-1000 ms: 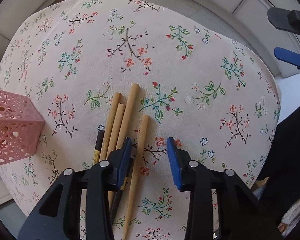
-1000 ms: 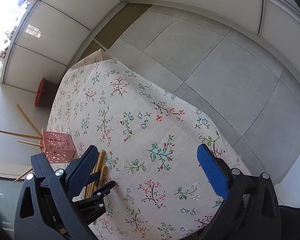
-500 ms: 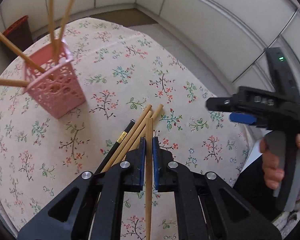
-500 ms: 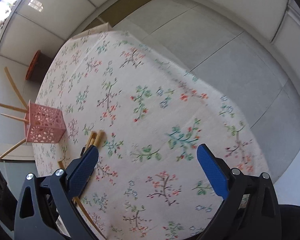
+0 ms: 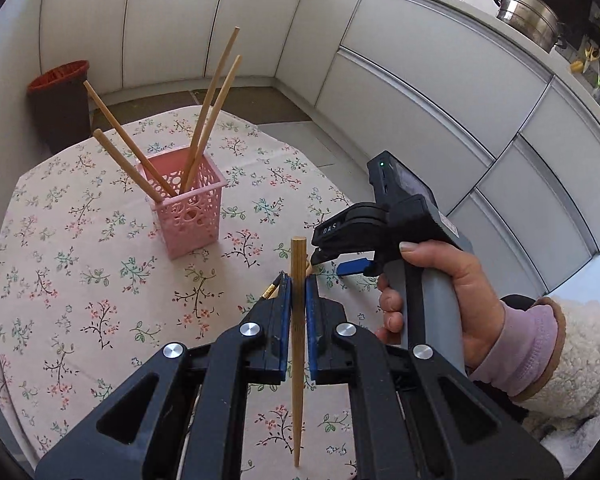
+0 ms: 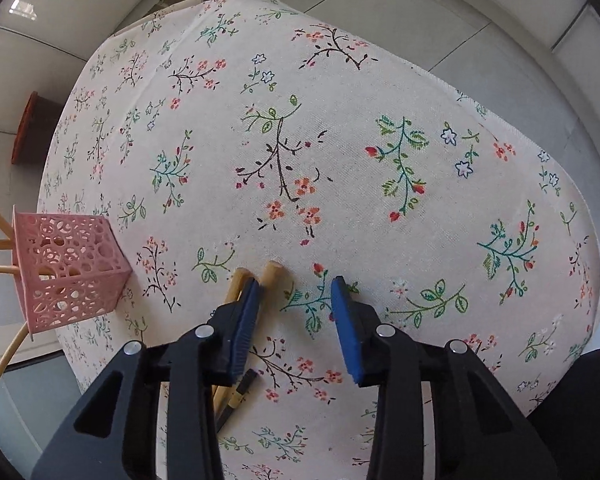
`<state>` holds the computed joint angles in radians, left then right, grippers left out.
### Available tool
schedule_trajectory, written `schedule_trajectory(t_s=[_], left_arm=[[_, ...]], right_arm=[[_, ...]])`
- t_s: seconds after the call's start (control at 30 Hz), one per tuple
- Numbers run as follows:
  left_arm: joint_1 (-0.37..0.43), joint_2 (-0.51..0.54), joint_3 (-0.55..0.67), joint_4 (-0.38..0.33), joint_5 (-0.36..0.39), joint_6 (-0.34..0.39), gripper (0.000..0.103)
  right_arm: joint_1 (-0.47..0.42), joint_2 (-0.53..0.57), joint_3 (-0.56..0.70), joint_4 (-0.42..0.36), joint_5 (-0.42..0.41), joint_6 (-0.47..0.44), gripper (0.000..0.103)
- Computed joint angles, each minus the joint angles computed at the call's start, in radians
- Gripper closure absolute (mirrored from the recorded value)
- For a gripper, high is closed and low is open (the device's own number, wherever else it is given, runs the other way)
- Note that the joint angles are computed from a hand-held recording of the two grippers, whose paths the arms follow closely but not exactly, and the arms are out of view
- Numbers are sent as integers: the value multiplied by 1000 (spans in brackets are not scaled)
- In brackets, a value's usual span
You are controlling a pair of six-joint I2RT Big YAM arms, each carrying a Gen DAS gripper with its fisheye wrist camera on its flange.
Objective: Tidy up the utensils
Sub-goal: 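Lift the wooden chopstick with the left tool while the right tool grasps another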
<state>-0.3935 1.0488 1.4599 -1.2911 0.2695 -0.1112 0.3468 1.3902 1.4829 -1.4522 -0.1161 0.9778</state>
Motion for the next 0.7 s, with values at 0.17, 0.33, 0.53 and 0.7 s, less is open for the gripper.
schedule_trajectory(t_s=[0.17, 0.33, 0.53, 0.7], left_arm=[[36, -10, 25, -31, 1, -1, 96], [38, -13, 42, -32, -9, -10, 96], [46, -39, 56, -5, -30, -40, 96], [28, -58, 75, 9, -57, -65, 96]], right_arm=[[43, 56, 63, -52, 63, 2, 71], [71, 54, 54, -39, 95, 0, 88], [30, -82, -44, 123, -13, -9, 95], [34, -160, 5, 132, 18, -109, 95]])
